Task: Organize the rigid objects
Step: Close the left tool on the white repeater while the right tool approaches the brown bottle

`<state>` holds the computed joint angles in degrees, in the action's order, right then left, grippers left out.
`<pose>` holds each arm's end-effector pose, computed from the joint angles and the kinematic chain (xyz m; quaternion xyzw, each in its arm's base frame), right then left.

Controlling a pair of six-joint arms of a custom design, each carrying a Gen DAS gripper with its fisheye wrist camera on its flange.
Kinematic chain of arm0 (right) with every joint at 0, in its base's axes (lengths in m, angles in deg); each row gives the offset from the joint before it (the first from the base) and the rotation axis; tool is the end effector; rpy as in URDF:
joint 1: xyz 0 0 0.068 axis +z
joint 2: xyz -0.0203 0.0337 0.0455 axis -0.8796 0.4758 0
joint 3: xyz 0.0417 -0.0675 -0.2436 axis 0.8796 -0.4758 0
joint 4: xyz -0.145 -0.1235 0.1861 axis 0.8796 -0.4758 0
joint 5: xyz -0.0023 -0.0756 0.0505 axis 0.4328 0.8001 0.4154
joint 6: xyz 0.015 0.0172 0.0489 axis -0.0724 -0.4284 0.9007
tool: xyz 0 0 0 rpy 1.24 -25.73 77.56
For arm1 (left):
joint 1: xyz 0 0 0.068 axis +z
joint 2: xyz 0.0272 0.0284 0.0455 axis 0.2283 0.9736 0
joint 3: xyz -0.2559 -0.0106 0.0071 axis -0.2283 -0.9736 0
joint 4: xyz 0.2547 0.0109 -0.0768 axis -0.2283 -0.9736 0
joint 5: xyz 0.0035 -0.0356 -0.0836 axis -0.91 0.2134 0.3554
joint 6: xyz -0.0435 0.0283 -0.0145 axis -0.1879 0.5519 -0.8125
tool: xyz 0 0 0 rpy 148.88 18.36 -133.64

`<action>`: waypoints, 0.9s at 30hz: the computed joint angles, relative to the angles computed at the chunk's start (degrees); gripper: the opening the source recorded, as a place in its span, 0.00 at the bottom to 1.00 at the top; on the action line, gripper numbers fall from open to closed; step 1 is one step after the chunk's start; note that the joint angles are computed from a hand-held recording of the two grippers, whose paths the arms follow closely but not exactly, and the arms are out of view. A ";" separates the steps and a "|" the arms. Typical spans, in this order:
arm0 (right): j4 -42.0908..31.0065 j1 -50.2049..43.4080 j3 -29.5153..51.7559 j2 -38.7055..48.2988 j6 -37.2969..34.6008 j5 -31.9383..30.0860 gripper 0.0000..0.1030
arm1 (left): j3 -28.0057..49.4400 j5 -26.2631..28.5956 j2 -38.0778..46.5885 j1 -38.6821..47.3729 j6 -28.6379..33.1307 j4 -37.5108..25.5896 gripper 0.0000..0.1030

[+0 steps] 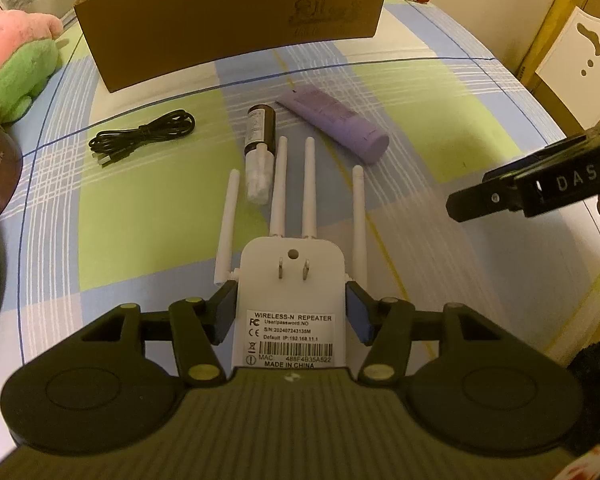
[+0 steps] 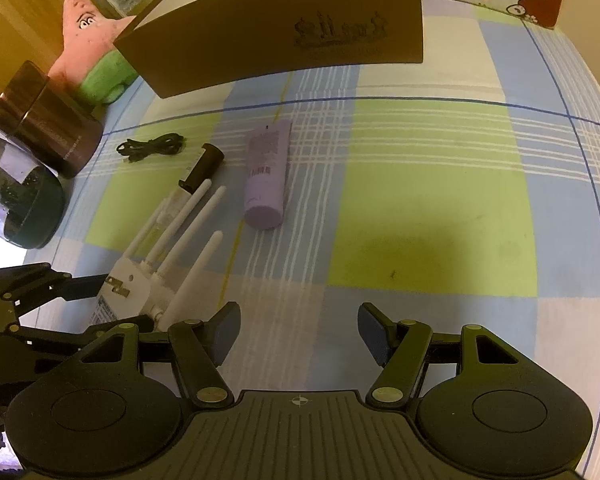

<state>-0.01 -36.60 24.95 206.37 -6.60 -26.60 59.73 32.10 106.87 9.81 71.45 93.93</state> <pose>0.3386 0.1702 0.0246 -0.1756 0.9514 0.2073 0.1450 0.2565 -0.0167 0.0169 0.0436 0.9732 -0.0253 0.2242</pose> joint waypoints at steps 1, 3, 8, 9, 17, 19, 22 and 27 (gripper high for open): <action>-0.01 -0.06 0.00 0.04 -0.06 -0.07 0.60 | 0.36 -0.39 0.55 -0.33 -0.19 -0.08 0.52; -0.10 -0.12 -0.05 0.06 0.01 -0.19 0.60 | 1.15 -1.57 2.13 -1.25 -0.46 -0.04 0.52; -0.07 -0.64 -0.35 0.25 0.23 -0.23 0.60 | 0.87 -3.30 4.04 -2.42 -0.23 2.06 0.50; -0.12 -0.73 -0.32 0.34 0.29 -0.21 0.60 | 0.59 -3.23 3.97 -2.35 -0.22 2.45 0.50; -0.65 -0.76 0.08 0.68 0.53 -0.45 0.60 | -4.11 -2.95 -0.97 -3.70 1.52 4.89 0.50; -0.77 -0.73 0.25 0.77 0.45 -0.55 0.60 | -5.57 -2.67 -3.31 -3.60 1.04 4.86 0.50; -1.01 -0.36 0.59 0.90 0.52 -0.51 0.60 | -8.15 -1.53 -7.69 -2.22 0.75 5.15 0.50; -0.87 0.50 1.14 0.85 -0.03 -0.74 0.60 | -9.80 -3.28 -12.10 0.40 -0.84 4.44 0.50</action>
<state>-0.88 -36.11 26.09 207.22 -6.62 -27.34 49.92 28.82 94.76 10.21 70.62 98.37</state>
